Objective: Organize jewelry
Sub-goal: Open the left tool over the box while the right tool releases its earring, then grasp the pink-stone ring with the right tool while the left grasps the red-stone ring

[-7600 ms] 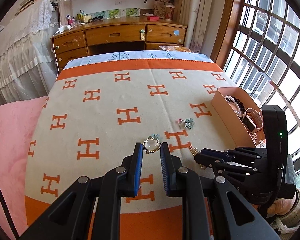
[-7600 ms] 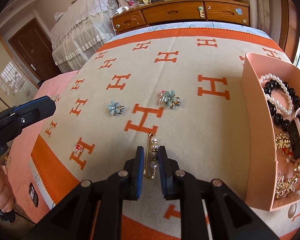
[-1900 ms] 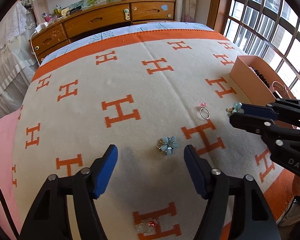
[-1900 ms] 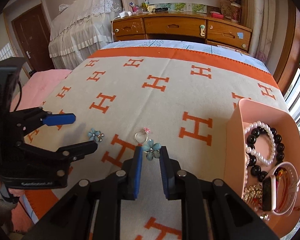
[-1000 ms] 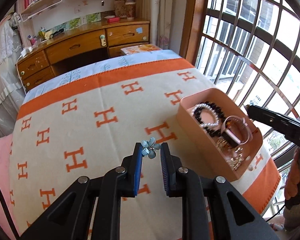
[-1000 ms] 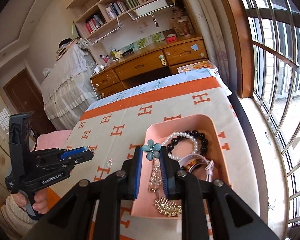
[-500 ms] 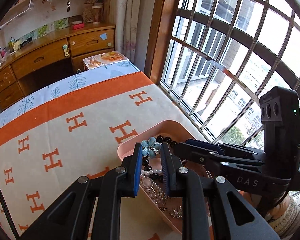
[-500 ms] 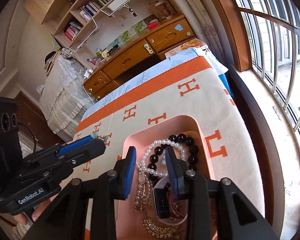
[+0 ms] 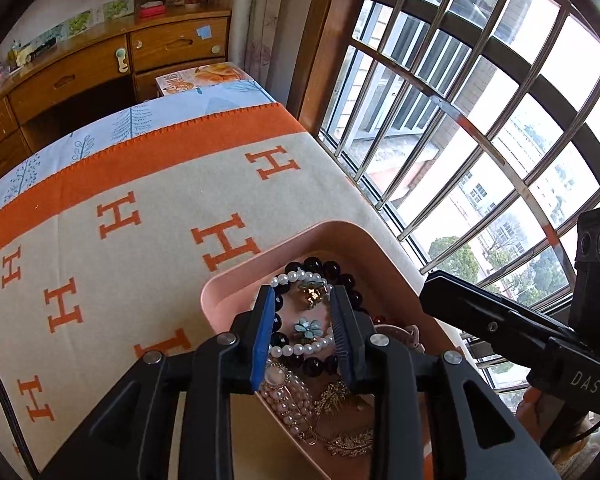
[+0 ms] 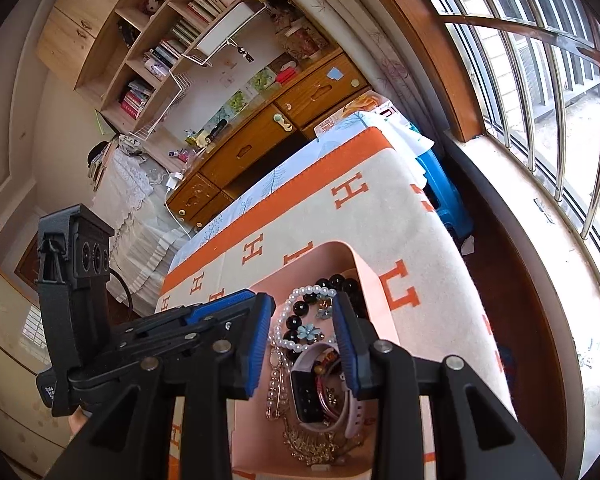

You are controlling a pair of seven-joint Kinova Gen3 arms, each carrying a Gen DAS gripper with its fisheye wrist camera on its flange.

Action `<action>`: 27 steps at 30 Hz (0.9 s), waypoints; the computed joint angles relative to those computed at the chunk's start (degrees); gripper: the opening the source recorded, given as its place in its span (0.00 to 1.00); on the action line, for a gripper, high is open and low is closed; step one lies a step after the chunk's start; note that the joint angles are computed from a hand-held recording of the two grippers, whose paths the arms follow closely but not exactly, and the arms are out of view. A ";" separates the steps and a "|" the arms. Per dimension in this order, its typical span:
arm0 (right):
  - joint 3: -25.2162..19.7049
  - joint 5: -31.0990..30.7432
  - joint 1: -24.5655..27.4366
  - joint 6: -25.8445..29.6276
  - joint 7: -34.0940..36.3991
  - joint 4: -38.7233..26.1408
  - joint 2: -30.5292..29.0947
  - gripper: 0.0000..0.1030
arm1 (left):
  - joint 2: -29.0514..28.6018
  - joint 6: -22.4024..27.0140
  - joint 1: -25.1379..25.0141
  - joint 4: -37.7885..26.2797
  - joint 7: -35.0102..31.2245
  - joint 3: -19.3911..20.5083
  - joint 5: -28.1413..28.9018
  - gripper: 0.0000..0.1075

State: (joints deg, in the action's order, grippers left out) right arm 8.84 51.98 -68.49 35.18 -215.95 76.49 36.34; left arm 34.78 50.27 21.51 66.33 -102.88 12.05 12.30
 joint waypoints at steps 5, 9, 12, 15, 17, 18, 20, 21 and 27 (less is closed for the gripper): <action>-0.80 -0.25 -0.29 1.45 2.04 -2.01 0.61 0.32 | -3.69 -1.88 -1.49 3.79 0.22 -0.61 0.32 0.36; -1.83 -1.62 -0.40 2.98 5.71 -5.12 1.63 0.31 | -8.93 -6.05 -2.19 10.01 1.29 -2.25 -1.67 0.53; -2.48 -3.23 -0.52 4.05 9.06 -8.05 2.70 0.31 | -12.82 -7.72 -3.91 14.30 1.77 -3.00 -2.64 0.54; -3.12 -5.49 -0.58 5.39 13.43 -11.77 4.11 0.31 | -16.80 -9.24 -6.10 18.86 2.07 -3.80 -3.21 0.54; -3.32 -7.00 -0.86 6.39 16.48 -14.52 5.21 0.31 | -19.60 -10.79 -7.30 22.38 2.42 -4.59 -4.09 0.54; -3.56 -7.96 -0.89 7.12 18.36 -16.22 5.91 0.31 | -21.02 -11.70 -7.78 24.29 2.74 -5.05 -4.75 0.54; -3.95 -9.97 -0.98 8.47 22.12 -19.61 7.36 0.31 | -23.56 -13.00 -9.59 27.72 2.31 -5.63 -5.11 0.54; -4.03 -10.95 -1.10 9.05 23.86 -21.16 8.10 0.31 | -24.68 -13.55 -10.46 29.36 2.09 -5.89 -5.09 0.54; -5.17 -18.48 -0.71 14.78 36.19 -34.20 14.34 0.31 | -28.71 -15.12 -16.82 37.76 -3.48 -7.23 -0.08 0.54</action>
